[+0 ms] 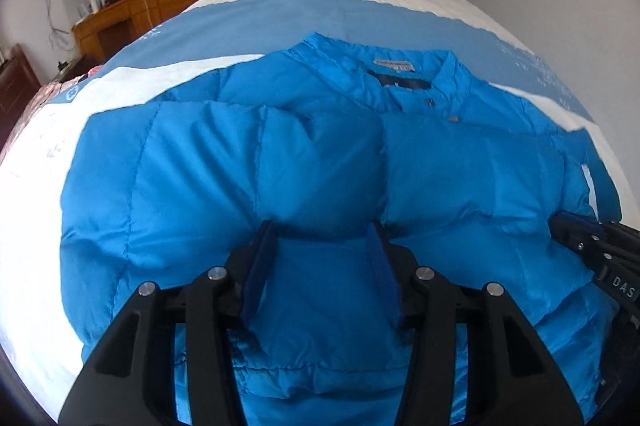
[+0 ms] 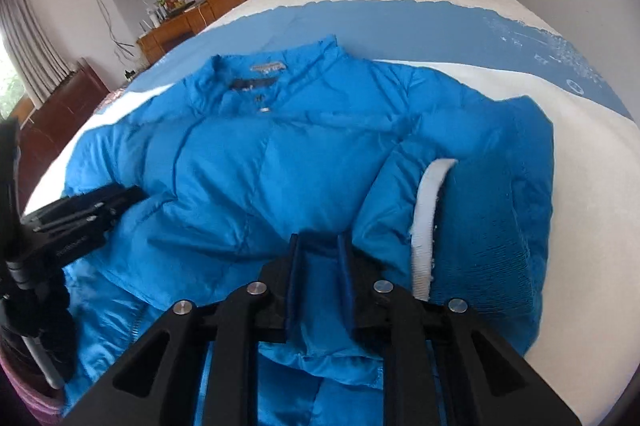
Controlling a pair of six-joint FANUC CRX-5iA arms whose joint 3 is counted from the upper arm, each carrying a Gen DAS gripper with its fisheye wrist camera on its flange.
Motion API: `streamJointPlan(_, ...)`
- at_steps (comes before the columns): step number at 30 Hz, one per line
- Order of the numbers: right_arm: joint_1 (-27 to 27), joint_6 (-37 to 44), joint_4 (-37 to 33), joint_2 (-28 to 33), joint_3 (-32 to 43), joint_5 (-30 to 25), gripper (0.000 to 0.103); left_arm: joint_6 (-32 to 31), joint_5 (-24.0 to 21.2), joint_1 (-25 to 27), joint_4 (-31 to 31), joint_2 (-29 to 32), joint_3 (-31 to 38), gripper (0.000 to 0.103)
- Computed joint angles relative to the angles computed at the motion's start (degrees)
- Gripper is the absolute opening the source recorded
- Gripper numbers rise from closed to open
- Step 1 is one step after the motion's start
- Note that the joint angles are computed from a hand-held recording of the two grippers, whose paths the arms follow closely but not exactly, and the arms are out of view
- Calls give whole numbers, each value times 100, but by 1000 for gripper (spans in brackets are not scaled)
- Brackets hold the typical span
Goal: Fold large clothes
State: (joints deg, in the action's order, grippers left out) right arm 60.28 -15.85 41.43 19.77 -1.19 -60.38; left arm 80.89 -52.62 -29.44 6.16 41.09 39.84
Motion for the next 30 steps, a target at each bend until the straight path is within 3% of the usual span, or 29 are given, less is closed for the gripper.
streamJointPlan(3, 63, 85, 17, 117, 119, -217, 17, 55, 130, -71, -219, -8, -46, 47)
streamJointPlan(6, 47, -236, 148, -129, -182, 102, 17, 135, 149, -60, -256, -63, -62, 42)
streamJointPlan(7, 50, -401, 275, -244, -322, 245, 18, 151, 224, -43, -217, -132, -145, 37)
streamJointPlan(8, 58, -545, 472, -352, -445, 320, 18, 22, 448, -12, -35, -257, -325, 37)
streamJointPlan(11, 140, -484, 871, -251, -199, -479, 19, -167, 888, 1, 147, -422, -500, 41)
streamJointPlan(13, 69, -487, 847, -271, -190, -556, 20, -137, 691, 27, 208, -259, -193, 43)
streamJointPlan(16, -104, -496, 542, -295, -270, -413, 20, 88, 47, 45, 106, 263, 650, 43)
streamJointPlan(18, -198, -339, 212, -266, -297, -269, 16, 137, -331, 87, 180, 575, 1026, 44)
streamJointPlan(20, -240, -467, 234, -352, -505, 14, 15, 1, -294, 129, 348, 636, 961, 45)
streamJointPlan(23, -191, -394, 244, -224, -396, -139, 15, 46, -318, 85, 195, 663, 1021, 45)
streamJointPlan(26, -124, -284, 324, -46, -246, -408, 15, 18, -68, 54, 82, 527, 757, 45)
streamJointPlan(30, -154, -576, 547, -228, -549, -134, 15, -49, 127, 83, 180, 452, 570, 45)
